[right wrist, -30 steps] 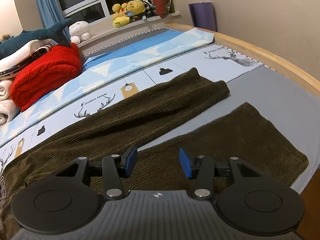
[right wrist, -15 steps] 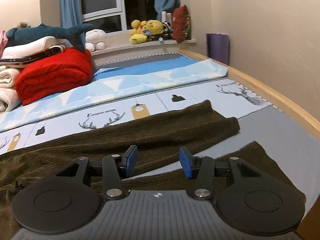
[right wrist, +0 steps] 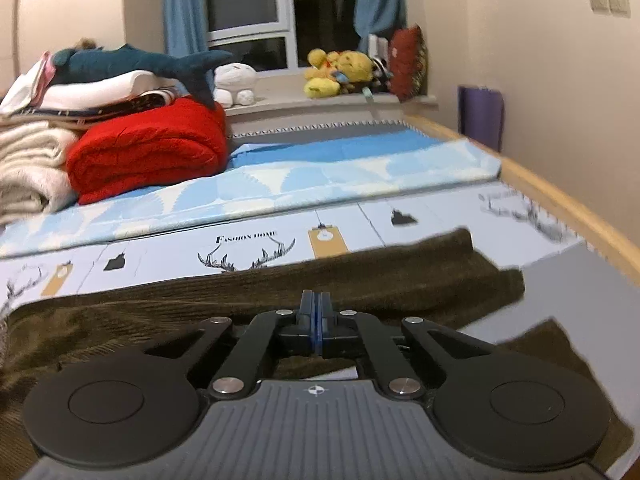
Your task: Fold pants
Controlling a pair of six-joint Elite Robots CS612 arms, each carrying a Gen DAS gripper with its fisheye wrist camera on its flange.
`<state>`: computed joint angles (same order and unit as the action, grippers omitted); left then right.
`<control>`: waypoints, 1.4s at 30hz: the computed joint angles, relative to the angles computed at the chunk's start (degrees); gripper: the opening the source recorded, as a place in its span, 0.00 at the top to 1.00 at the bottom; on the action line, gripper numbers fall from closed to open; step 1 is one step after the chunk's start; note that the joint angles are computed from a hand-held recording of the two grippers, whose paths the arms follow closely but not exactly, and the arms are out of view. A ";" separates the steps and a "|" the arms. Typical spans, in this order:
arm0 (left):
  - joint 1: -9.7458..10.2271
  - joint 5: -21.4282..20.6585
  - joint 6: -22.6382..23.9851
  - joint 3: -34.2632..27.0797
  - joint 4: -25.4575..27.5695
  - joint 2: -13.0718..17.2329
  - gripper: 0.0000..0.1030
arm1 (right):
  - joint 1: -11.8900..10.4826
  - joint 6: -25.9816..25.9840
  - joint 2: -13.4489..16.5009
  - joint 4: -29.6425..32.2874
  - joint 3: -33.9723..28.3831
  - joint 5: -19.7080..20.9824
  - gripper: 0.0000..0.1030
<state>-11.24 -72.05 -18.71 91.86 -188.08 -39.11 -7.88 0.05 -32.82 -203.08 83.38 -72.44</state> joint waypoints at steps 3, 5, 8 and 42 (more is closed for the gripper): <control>1.01 -0.69 -0.80 -3.23 0.38 2.12 0.99 | 0.49 -2.43 0.03 1.20 -0.51 0.25 1.00; 1.52 0.20 -1.77 -5.68 1.72 3.69 0.99 | 0.64 -3.02 0.02 2.83 -0.94 0.91 1.00; 2.33 0.50 -3.19 -9.58 3.87 5.92 0.90 | 0.48 -2.00 -0.06 5.56 -1.51 2.15 0.99; -1.81 -10.84 10.20 12.54 2.61 -7.79 0.92 | -1.67 3.13 -2.61 9.30 3.46 1.93 0.98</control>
